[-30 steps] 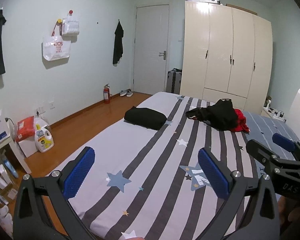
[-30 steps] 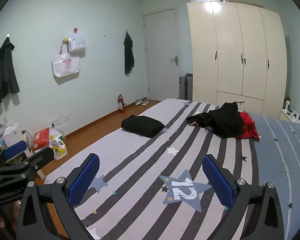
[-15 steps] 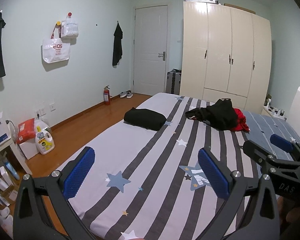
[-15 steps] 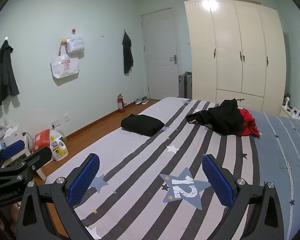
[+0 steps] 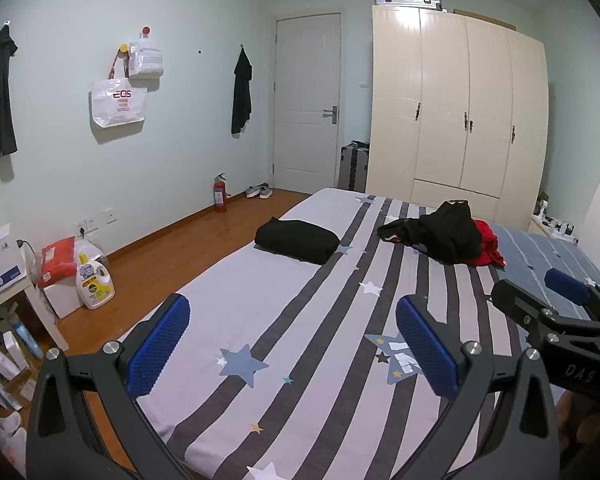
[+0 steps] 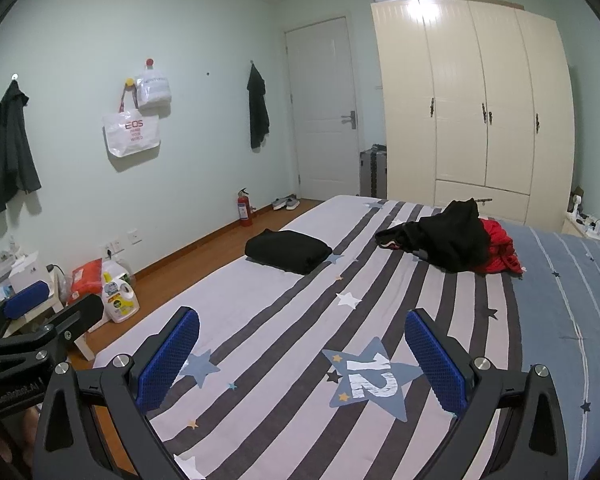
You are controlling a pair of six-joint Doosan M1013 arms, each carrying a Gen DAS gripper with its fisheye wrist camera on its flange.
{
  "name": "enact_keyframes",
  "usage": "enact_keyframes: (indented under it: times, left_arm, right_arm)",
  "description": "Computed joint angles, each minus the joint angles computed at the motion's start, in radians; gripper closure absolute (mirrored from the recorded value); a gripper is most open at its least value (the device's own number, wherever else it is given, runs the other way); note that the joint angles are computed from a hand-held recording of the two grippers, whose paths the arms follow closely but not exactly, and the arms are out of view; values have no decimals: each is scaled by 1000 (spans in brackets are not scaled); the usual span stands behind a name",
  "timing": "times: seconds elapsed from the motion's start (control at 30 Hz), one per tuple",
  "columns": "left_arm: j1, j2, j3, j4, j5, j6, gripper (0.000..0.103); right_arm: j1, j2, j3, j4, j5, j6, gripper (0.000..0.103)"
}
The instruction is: Fold clothes
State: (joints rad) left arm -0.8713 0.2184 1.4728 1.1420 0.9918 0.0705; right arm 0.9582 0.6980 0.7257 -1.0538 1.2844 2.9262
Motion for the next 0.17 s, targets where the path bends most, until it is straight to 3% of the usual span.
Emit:
enact_keyframes:
  times: [0.17]
  left_arm:
    - [2,-5,10,17,-9,-5,1]
  right_arm:
    - [0,5,-8,2,-1,-2,1]
